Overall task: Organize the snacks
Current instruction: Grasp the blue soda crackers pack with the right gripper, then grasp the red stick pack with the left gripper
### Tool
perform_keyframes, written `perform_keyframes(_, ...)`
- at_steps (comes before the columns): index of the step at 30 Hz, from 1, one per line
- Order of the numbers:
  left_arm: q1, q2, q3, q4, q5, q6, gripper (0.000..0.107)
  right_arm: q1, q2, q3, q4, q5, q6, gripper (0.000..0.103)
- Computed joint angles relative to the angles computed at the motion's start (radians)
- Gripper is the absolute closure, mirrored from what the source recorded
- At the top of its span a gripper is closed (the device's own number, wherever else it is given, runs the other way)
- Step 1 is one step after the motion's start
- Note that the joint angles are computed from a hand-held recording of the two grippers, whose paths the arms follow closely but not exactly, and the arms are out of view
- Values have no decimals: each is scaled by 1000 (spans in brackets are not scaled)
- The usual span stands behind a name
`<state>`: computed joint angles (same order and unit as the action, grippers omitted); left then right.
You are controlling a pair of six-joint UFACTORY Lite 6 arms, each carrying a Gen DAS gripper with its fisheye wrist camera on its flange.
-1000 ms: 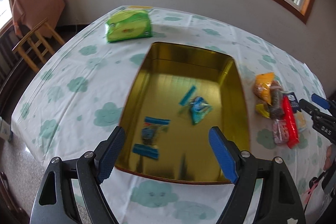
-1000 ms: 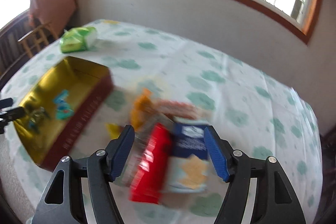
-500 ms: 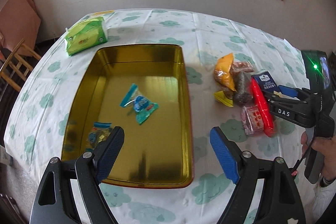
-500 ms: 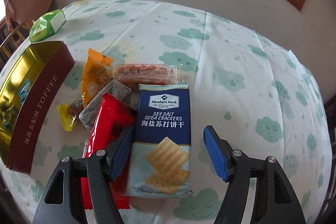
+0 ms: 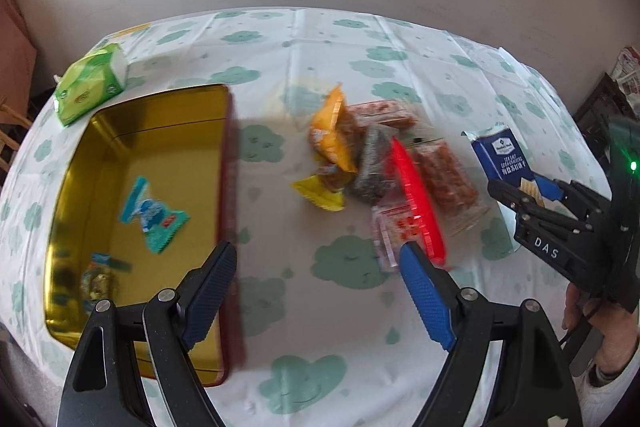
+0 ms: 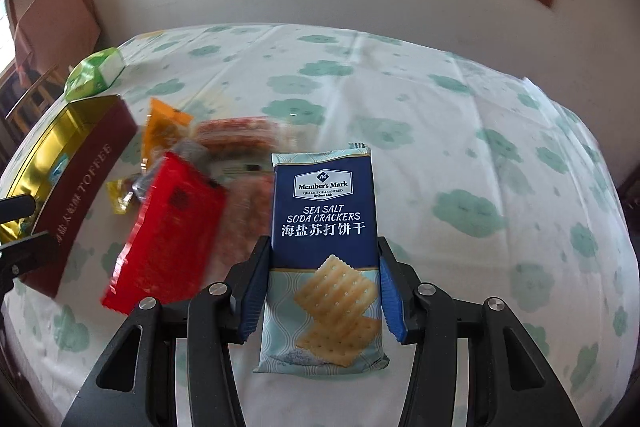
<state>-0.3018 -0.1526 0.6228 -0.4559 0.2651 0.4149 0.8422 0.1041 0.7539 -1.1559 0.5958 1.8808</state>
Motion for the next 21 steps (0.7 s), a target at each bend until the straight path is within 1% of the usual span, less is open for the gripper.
perform_keyframes(2, -29, 43, 32, -67, 6, 44, 29, 4, -42, -68, -25, 34, 41, 53)
perform_keyframes(4, -58, 90, 66, -127, 5, 82, 31, -4, -80, -126, -48, 40, 74, 53)
perform_keyframes(6, -94, 142, 109, -106, 5, 37, 38, -16, -125, -189, -80, 33, 123, 53)
perform_keyframes(7, -107, 168, 131, -136, 8, 56, 40, -21, -144, -218, -99, 28, 147, 53)
perform_keyframes(9, -131, 218, 173, -162, 11, 63, 42, -31, -171, -260, -123, 24, 175, 53)
perform_keyframes(11, -154, 278, 225, -171, 16, 53, 53, -31, -184, -288, -140, 26, 201, 53)
perform_keyframes(13, -169, 325, 266, -188, 24, 59, 57, -34, -196, -314, -176, 15, 244, 53)
perform_keyframes(15, -184, 360, 295, -149, 13, 4, 60, -38, -201, -337, -213, 3, 288, 53)
perform_keyframes(16, -191, 377, 309, -130, 11, -22, 64, -39, -201, -343, -221, -1, 301, 53)
perform_keyframes(18, -198, 411, 337, -145, 18, -21, 71, -43, -213, -367, -258, -15, 349, 53)
perform_keyframes(19, -202, 421, 344, -141, 18, -28, 77, -48, -223, -379, -279, -23, 373, 53)
perform_keyframes(21, -222, 443, 362, -63, 6, -115, 81, -48, -226, -389, -302, -22, 401, 53)
